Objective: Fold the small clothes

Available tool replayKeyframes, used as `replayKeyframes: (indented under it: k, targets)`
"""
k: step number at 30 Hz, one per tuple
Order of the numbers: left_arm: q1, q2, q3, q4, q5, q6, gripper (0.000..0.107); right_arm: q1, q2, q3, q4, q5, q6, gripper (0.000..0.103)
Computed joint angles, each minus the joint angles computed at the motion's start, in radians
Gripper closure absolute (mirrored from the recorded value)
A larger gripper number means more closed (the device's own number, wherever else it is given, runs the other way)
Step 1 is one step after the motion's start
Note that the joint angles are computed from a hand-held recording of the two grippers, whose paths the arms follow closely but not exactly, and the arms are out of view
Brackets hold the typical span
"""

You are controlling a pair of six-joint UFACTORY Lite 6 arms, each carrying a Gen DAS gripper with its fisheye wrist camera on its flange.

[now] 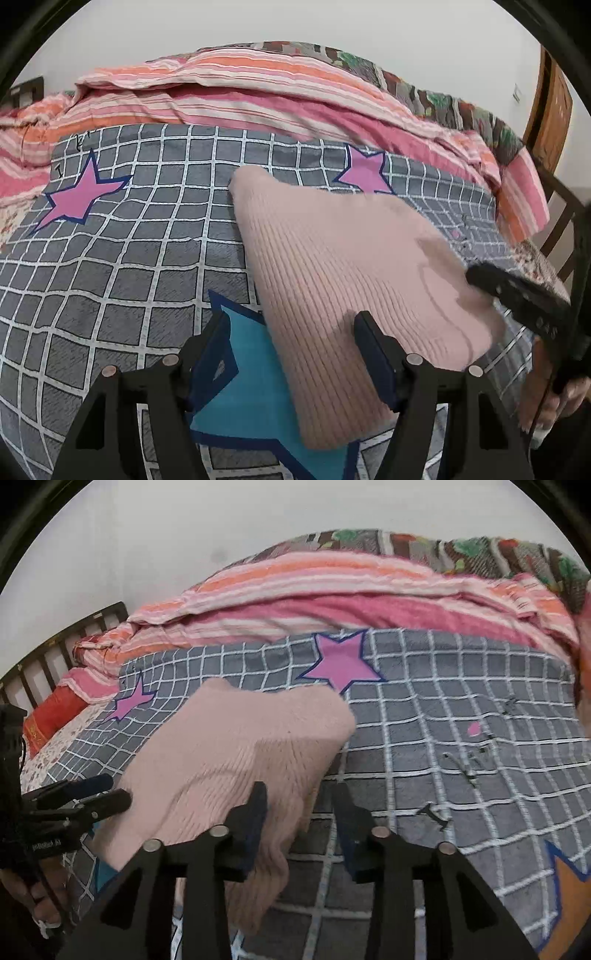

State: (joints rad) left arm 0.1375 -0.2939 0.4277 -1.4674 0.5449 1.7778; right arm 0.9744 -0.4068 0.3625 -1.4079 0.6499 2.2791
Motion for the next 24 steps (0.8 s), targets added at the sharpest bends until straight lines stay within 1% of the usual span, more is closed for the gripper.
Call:
replayKeyframes:
  k: [1,4,7,8,10,12,13,14,15,17,18,19,20,21,22,23,24]
  targets:
    - [0.001,-0.011,0.001,0.004,0.002,-0.013,0.039,0.031,-0.032,-0.007,0.062,0.032,-0.025,0.058]
    - [-0.018,-0.057,0.000,0.053,-0.026,-0.084,0.039,0.098,-0.124,-0.045,0.169,0.071,-0.028,0.058]
    - [-0.015,-0.149,-0.003,0.203,-0.021,-0.234,0.039,0.224,-0.122,0.000,0.347,0.209,-0.094,0.058]
    - [0.017,-0.222,-0.019,0.230,0.011,-0.248,0.039,0.260,-0.122,0.016,0.392,0.251,-0.116,0.058]
    - [0.055,-0.308,-0.027,0.296,0.035,-0.327,0.038,0.372,-0.138,0.054,0.476,0.369,-0.120,0.058]
    - [0.124,-0.387,-0.030,0.398,0.124,-0.451,0.034,0.474,-0.144,0.094,0.551,0.473,-0.118,0.056]
    - [0.163,-0.422,-0.032,0.449,0.189,-0.503,0.032,0.513,-0.142,0.112,0.578,0.509,-0.118,0.054]
    - [0.176,-0.453,-0.036,0.490,0.215,-0.545,0.032,0.559,-0.131,0.132,0.605,0.551,-0.105,0.048]
    - [0.178,-0.496,-0.045,0.537,0.226,-0.596,0.032,0.610,-0.116,0.151,0.630,0.597,-0.080,0.045]
    - [0.200,-0.630,-0.074,0.637,0.270,-0.706,0.031,0.688,-0.087,0.186,0.665,0.665,-0.041,0.030]
    - [0.228,-0.692,-0.079,0.675,0.326,-0.742,0.030,0.753,-0.073,0.210,0.683,0.720,-0.001,0.026]
    - [0.253,-0.742,-0.078,0.704,0.379,-0.772,0.027,0.792,-0.067,0.224,0.693,0.753,0.025,0.018]
    - [0.287,-0.781,-0.077,0.717,0.430,-0.782,0.025,0.840,-0.060,0.240,0.700,0.794,0.063,0.013]
    - [0.343,-0.843,-0.073,0.728,0.507,-0.784,0.025,0.908,-0.060,0.256,0.701,0.847,0.113,0.012]
    - [0.395,-0.878,-0.069,0.726,0.564,-0.766,0.023,0.962,-0.054,0.276,0.706,0.896,0.150,0.010]
    - [0.490,-0.929,-0.060,0.714,0.662,-0.727,0.023,1.003,-0.043,0.300,0.720,0.937,0.176,0.006]
    - [0.595,-0.962,-0.051,0.694,0.760,-0.669,0.023,1.052,-0.027,0.331,0.738,0.980,0.203,0.005]
